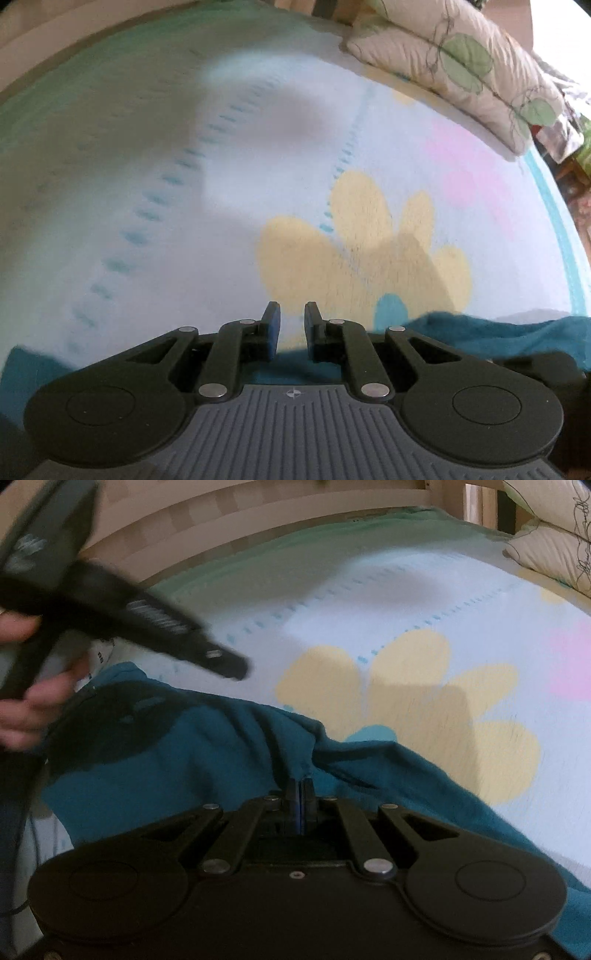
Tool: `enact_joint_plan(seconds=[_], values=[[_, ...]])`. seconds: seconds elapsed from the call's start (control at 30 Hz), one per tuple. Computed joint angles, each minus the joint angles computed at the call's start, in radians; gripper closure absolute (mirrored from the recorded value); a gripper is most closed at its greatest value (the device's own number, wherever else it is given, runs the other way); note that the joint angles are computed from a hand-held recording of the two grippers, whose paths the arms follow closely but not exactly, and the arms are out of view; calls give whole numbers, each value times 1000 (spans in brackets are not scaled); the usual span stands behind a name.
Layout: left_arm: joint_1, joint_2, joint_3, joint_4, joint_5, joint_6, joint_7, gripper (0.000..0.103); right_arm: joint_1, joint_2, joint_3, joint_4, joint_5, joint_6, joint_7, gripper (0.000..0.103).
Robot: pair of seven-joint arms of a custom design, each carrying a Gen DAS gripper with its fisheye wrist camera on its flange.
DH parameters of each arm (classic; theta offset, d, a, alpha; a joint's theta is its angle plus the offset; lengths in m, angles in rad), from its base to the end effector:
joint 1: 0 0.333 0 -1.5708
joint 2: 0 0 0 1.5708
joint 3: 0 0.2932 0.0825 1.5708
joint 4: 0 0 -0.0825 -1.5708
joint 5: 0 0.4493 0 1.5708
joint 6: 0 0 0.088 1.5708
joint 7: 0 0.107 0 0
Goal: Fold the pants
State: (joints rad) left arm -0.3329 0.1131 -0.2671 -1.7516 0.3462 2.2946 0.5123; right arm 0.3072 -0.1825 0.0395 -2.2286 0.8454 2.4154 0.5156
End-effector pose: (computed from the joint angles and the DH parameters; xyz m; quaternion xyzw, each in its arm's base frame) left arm 0.5799 -0.3801 0.5069 -0.7768 0.5767 -0.2189 0.1269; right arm 0.5503 0.2034 0.4375 -0.8732 0.3260 -0.0189 0.3618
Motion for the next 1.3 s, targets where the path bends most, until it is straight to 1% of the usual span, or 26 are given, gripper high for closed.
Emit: enact_joint_plan(seconds=[0.1,0.13,0.2,0.23,0.3,0.4,0.43,0.47,0.6,0.7,0.87,0.97,1.03,1.07,1.13,1.3], values=[[-3,83,-7,70,-29,-46,38,89,0,7,0,4,2,-2,4,96],[0,88,-11,66,-57,-44,61,89,0,10,0,7,2,0,1,95],[-19,78,-7,41,1,-21,35,89,0,18,-1,14,5,-1,-13,92],[-23,71,-8,32,9,-20,40,89,0,23,-1,20,4,-1,-17,88],[-26,68,-10,27,13,-12,46,89,1,35,2,28,11,15,-35,87],[-21,43,-10,-6,-7,13,44,89,0,64,4,60,13,12,-55,76],[-19,40,-10,-12,-14,21,45,89,-1,75,4,74,18,3,-66,69],[-18,33,-11,-21,-18,27,45,89,-2,85,4,87,24,-7,-77,65],[-12,18,-10,-33,-33,35,58,89,-7,101,10,117,21,-34,-114,64],[-14,27,-9,-26,-24,36,53,89,-15,130,10,159,-4,-106,-111,63],[-19,37,-10,-1,-18,-3,50,89,-20,175,23,202,-3,-142,-107,62],[-34,-24,-7,-39,46,-22,-58,89,-23,181,27,206,35,-141,-87,62],[-46,-83,-16,-83,97,-33,-135,89,-27,182,26,209,60,-146,-74,62],[-50,-107,-23,-100,100,-43,-150,89,-28,183,27,210,67,-145,-71,62],[-60,-143,-36,-130,74,-72,-164,89,-30,181,27,208,75,-144,-64,62],[-82,-195,-53,-194,-6,-107,-152,89,-32,186,29,213,89,-146,-20,62]])
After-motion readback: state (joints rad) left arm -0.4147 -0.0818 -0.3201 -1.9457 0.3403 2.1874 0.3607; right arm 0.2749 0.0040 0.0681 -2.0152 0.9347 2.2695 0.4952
